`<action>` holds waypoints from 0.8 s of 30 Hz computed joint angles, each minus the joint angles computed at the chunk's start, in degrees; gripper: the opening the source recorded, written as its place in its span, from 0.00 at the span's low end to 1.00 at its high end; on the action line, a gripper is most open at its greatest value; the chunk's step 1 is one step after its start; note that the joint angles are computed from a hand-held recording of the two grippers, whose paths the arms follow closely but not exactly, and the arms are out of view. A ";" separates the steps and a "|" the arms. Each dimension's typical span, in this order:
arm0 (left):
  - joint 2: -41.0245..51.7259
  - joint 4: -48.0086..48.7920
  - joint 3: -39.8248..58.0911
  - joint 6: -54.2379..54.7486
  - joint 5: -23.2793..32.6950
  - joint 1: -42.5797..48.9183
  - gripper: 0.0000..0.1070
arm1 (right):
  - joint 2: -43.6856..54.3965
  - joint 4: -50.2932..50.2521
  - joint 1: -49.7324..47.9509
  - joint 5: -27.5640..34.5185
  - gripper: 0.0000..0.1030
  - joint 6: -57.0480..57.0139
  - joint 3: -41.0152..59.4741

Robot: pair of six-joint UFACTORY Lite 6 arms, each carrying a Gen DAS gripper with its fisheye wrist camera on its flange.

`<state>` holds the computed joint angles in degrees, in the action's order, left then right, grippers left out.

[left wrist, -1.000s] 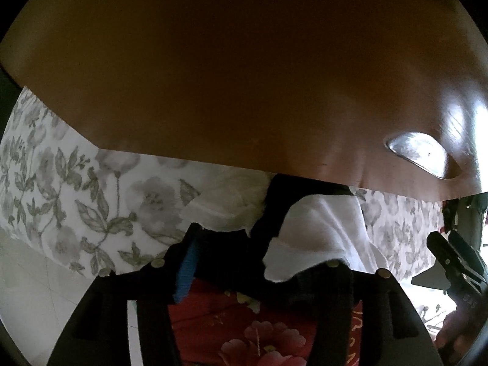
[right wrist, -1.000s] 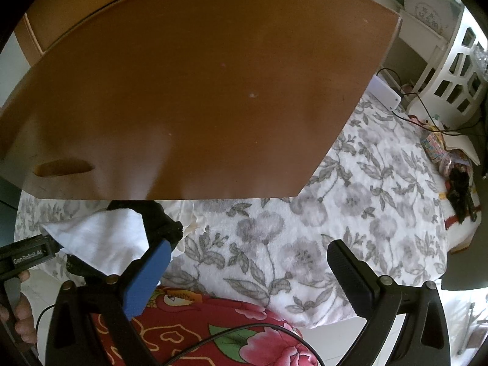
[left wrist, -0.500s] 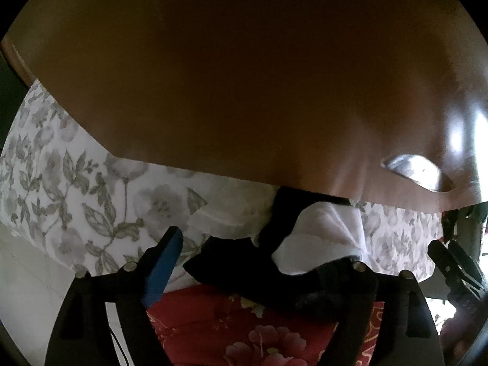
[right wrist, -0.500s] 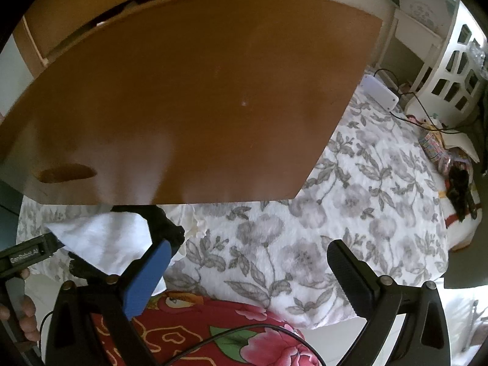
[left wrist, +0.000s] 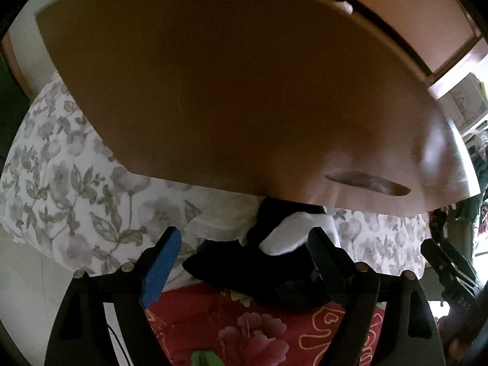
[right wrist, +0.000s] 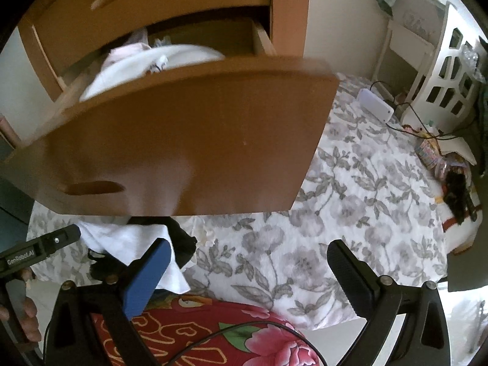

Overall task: Organize soft objects
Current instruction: 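Move the left gripper back up over the open drawer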

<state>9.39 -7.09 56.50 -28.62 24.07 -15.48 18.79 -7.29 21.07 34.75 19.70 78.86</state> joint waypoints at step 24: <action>-14.18 14.70 2.23 -12.40 7.62 -4.32 0.80 | -12.88 3.40 -1.87 -2.22 1.00 -2.18 -6.21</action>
<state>-4.79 7.61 58.73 -41.01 31.69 -19.80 5.90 -3.89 19.20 32.53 17.53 72.66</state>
